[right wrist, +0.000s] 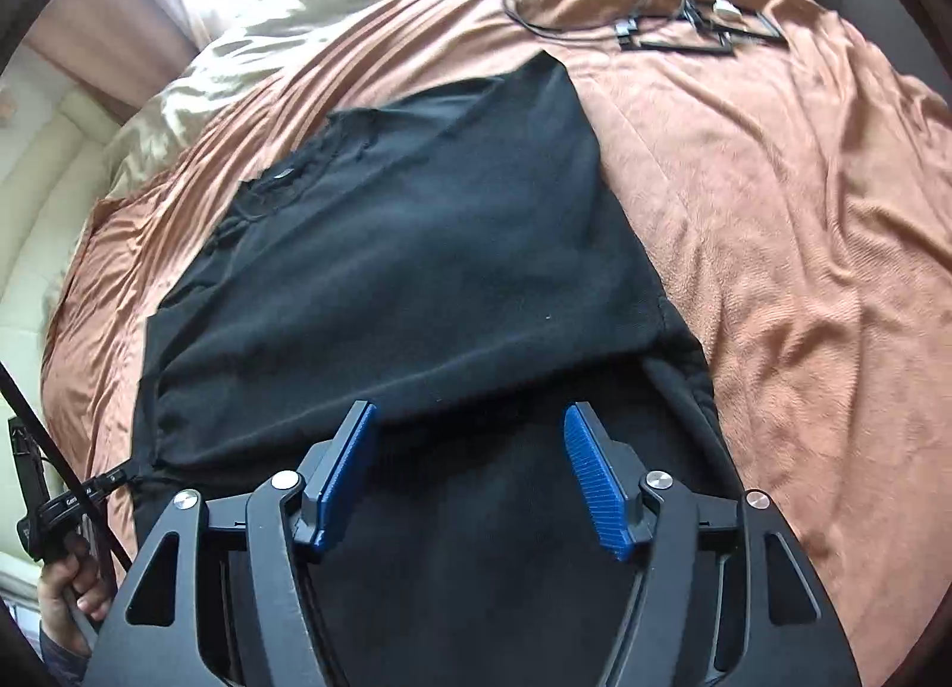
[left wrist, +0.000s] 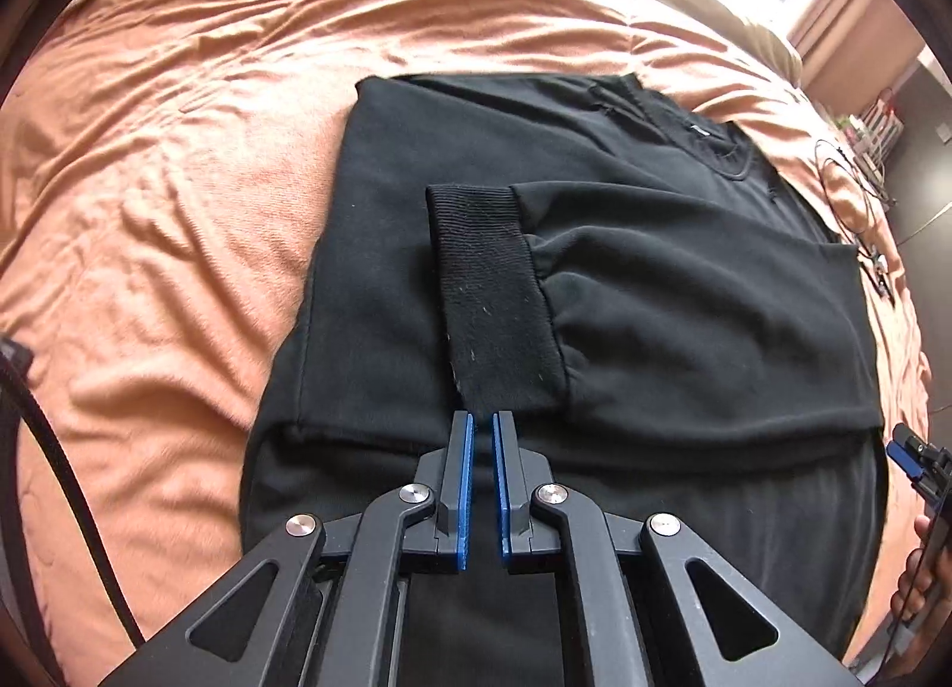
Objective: Fold small clothes
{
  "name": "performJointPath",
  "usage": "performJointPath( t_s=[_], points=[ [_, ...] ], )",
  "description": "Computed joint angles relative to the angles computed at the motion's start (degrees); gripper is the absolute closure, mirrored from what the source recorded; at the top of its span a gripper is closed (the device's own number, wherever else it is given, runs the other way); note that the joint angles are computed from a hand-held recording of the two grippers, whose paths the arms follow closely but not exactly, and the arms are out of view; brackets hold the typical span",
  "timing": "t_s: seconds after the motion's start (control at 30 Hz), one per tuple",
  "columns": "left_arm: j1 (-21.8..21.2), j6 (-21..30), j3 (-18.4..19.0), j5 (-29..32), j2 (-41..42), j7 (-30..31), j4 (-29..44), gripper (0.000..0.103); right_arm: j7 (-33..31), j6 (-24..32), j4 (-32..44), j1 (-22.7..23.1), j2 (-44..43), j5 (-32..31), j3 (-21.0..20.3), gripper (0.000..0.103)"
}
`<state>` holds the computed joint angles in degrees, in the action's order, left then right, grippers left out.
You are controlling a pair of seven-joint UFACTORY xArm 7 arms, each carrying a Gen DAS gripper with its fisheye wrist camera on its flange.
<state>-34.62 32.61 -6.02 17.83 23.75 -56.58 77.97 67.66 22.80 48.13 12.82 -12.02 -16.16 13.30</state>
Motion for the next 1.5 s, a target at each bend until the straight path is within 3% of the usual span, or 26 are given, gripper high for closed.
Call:
performJointPath(
  t_s=[0.17, 0.23, 0.43, 0.53, 0.63, 0.73, 0.77, 0.83, 0.93, 1.1, 1.27, 1.5],
  points=[
    [-1.5, 0.6, -0.5, 2.6, -6.4, -2.7, -5.1, 0.078, -2.6, 3.0, -1.5, 2.3, -4.2, 2.1, 0.9, 0.022],
    [-1.8, 0.5, -1.0, 4.7, -9.6, -4.7, -7.6, 0.065, -3.6, 3.2, -3.4, 2.9, -7.5, 3.5, 0.9, 0.018],
    [0.2, -3.0, -4.4, 9.2, -20.0, -9.6, -16.7, 0.031, -1.7, 7.8, -5.8, 2.0, -15.3, 3.0, 5.3, 0.016],
    [1.8, -3.9, -6.5, 12.7, -24.5, -14.7, -20.5, 0.024, 0.3, 9.4, -5.8, 2.4, -18.7, 1.7, 8.6, 0.016],
    [3.5, -4.9, -8.9, 13.5, -29.2, -17.4, -24.3, 0.022, 3.0, 13.6, -5.9, 2.7, -22.5, 0.7, 12.1, 0.016],
    [5.2, -5.5, -11.5, 14.0, -34.9, -19.5, -28.5, 0.022, 3.9, 11.6, -8.4, 5.1, -26.8, 1.8, 12.7, 0.016],
    [5.9, -4.9, -12.6, 14.2, -36.8, -20.4, -29.5, 0.022, 4.3, 13.8, -8.2, 4.8, -28.4, 1.2, 14.1, 0.015],
    [7.0, -3.9, -14.4, 13.4, -40.3, -21.7, -31.4, 0.022, 5.0, 17.2, -7.9, 4.3, -31.4, -0.1, 16.6, 0.0],
    [8.3, -3.3, -17.0, 11.5, -45.2, -23.1, -34.0, 0.022, 6.7, 19.7, -9.0, 6.1, -36.8, 1.2, 18.2, 0.0],
    [10.3, 0.2, -22.7, 10.2, -52.2, -23.8, -36.3, 0.022, 8.8, 29.1, -9.5, 8.8, -45.1, 4.0, 21.4, 0.0],
    [10.3, 9.0, -28.2, 10.0, -55.9, -22.0, -35.1, 0.015, 10.0, 36.5, -9.5, 11.8, -52.4, 7.0, 24.1, 0.0],
    [7.4, 7.6, -30.0, 6.6, -63.4, -23.5, -39.8, 0.008, 10.8, 45.6, -9.6, 14.8, -62.9, 10.8, 29.1, 0.0]
  ],
)
